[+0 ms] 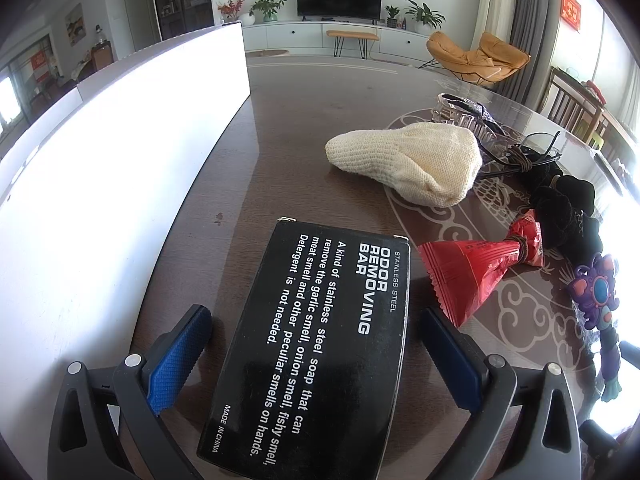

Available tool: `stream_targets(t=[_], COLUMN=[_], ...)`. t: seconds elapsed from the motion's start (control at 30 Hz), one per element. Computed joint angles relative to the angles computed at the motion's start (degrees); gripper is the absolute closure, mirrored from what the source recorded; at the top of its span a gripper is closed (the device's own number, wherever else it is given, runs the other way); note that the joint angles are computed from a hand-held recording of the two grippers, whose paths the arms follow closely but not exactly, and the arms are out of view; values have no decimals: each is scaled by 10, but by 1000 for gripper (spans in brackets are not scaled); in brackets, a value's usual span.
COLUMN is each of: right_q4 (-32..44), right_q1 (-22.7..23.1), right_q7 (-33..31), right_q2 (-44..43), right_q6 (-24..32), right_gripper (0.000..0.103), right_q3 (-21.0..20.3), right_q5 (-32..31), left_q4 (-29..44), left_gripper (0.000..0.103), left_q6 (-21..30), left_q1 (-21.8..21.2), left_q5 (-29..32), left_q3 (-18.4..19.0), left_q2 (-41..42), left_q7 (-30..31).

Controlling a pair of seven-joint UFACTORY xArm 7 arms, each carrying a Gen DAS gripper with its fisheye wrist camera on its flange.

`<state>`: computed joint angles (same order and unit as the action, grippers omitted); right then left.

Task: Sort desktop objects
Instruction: 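Grasp the black odor removing bar box with the left tool, then carry the black box with the left tool and the wand with the right tool into the bin, releasing both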

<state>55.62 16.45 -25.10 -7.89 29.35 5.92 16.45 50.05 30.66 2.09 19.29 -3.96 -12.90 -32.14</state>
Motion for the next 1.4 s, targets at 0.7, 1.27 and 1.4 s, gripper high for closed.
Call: stream_targets(t=[0.7,1.27,1.4], right_q4=[0,117,176], right_q1=[0,-13,-12], right_q7=[0,-4,3], right_q2=[-1,61,104], right_q6=[1,108,151], right_gripper=[0,0,50], right_q3=[-1,2,14], right_q5=[0,-8,-32], left_q4=[0,-122,-127], left_gripper=[0,45,45], left_q6=[-1,-11,-9], left_q1=[-1,-30,-29], left_q5=[-4,-45,-51], left_q3=[3,-45,-51], left_q2=[0,-155,-166], left_q7=[9,42,24])
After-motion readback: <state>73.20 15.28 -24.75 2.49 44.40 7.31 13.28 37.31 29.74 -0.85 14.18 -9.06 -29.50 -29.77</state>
